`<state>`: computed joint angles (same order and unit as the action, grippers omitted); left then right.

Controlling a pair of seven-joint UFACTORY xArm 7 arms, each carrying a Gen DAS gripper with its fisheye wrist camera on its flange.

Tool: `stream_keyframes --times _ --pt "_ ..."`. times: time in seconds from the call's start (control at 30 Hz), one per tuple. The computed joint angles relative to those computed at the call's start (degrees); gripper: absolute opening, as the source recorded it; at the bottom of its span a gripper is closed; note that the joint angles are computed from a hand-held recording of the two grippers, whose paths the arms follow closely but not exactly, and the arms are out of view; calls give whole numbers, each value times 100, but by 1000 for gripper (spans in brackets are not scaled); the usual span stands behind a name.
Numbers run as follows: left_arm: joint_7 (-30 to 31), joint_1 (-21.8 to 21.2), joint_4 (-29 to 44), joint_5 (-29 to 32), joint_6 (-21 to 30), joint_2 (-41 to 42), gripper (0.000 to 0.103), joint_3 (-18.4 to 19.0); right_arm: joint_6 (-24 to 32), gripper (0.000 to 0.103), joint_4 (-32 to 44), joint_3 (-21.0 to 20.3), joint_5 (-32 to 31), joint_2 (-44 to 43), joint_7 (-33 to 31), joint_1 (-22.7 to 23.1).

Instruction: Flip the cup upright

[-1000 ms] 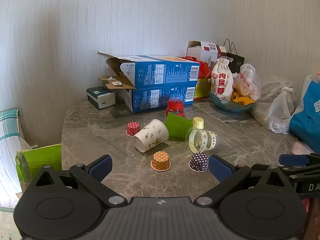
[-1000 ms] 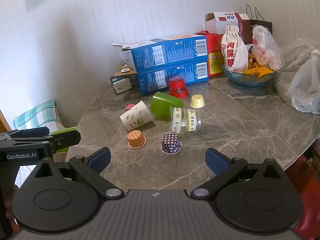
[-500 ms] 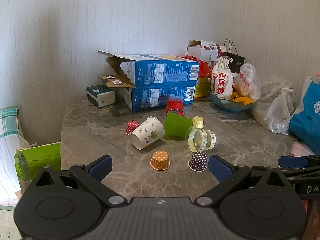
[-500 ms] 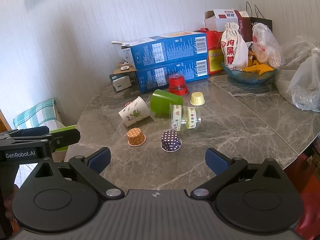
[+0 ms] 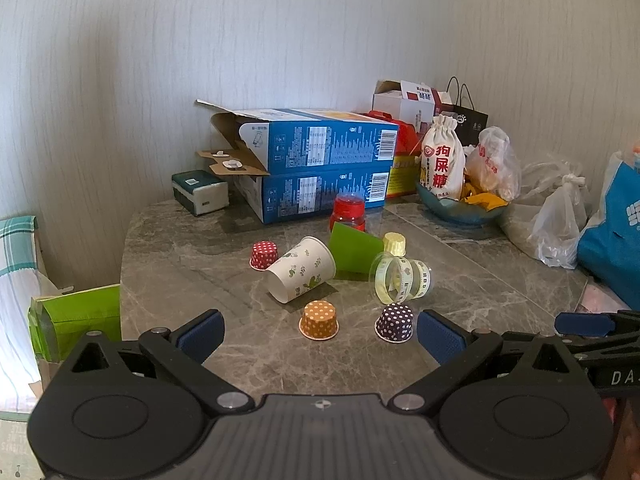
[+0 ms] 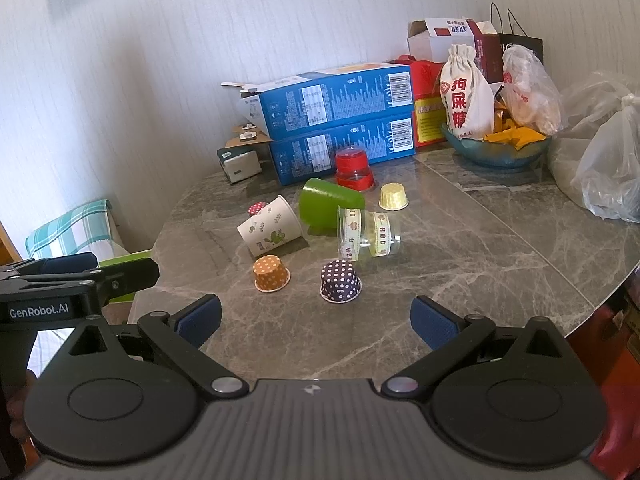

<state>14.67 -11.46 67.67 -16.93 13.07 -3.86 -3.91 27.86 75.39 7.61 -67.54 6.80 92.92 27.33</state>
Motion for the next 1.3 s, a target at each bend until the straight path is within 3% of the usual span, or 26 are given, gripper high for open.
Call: stream_keyframes --times 1.0,1.13,1.2,1.3 --pt "-130 61 136 219 61 183 103 -31 -114 102 -21 -55 154 46 -23 -39" --pt "-64 127 271 126 121 348 103 -23 -409 102 -38 -147 -256 79 174 -101" --pt "-4 174 262 58 58 392 103 -22 -618 102 110 -193 -282 220 -400 -196" --pt "335 230 339 -349 58 478 103 -48 -171 102 635 -169 614 576 -2105 -252"
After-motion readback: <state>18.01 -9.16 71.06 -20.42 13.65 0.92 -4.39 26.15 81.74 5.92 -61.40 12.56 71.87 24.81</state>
